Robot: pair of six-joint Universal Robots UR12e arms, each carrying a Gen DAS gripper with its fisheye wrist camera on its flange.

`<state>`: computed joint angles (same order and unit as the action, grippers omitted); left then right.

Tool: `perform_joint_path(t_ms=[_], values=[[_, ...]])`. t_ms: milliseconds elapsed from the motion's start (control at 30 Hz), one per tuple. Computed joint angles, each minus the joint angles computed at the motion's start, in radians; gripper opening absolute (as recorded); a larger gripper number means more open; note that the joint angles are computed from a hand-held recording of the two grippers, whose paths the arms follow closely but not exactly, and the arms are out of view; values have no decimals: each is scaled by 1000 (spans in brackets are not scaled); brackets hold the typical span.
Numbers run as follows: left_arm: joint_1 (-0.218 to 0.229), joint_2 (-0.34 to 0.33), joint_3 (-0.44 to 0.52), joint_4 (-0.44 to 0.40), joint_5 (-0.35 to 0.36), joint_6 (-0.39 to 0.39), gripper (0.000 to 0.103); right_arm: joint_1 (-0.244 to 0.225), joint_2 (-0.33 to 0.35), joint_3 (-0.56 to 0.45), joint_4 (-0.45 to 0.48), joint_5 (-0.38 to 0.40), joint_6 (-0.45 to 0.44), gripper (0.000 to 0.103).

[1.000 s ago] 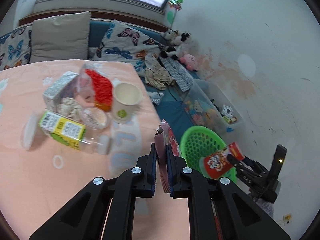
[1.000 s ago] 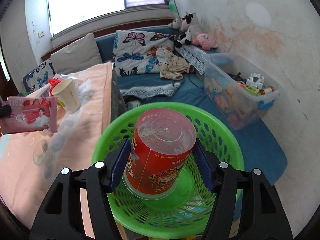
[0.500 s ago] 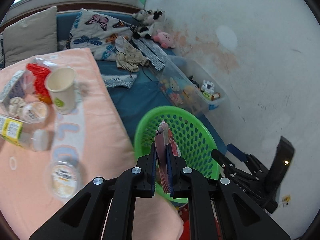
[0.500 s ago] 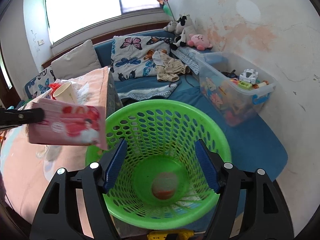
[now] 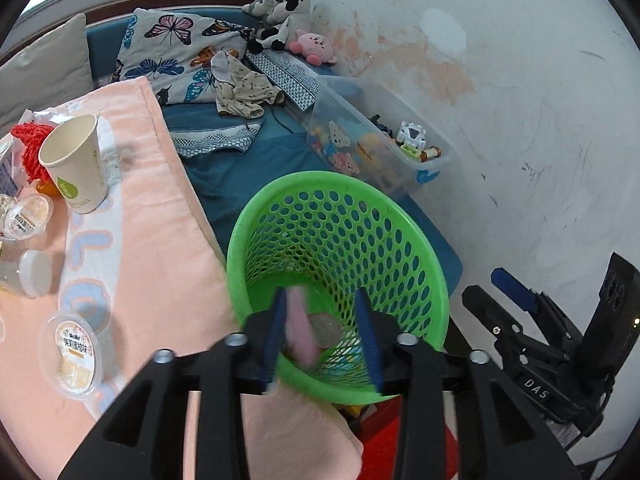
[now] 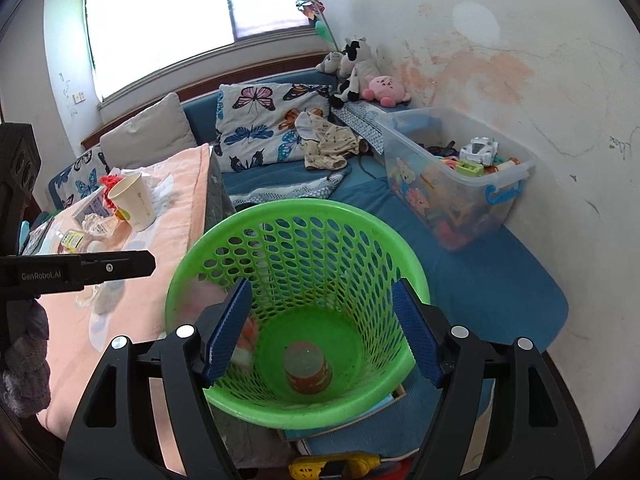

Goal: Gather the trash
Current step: 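Release the pink wipes pack into the green basket with the left tool, then grasp the clear plastic cup with the right tool while the left tool grasps the clear lid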

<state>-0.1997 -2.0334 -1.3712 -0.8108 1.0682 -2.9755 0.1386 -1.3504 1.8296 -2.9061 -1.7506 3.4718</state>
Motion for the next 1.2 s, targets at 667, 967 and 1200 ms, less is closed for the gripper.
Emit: perform_joint_path(t_ms=[667,967,1200], values=[[119,95,-125,161,154,-83,51,87,59,-81,8,97,-62,80],[194,112,-155,198,203,-150,51,139,138,-187,56,180,-126,85],[236,111,-163,195,244,-174,55,171,208,-277,115,228,-188,87]])
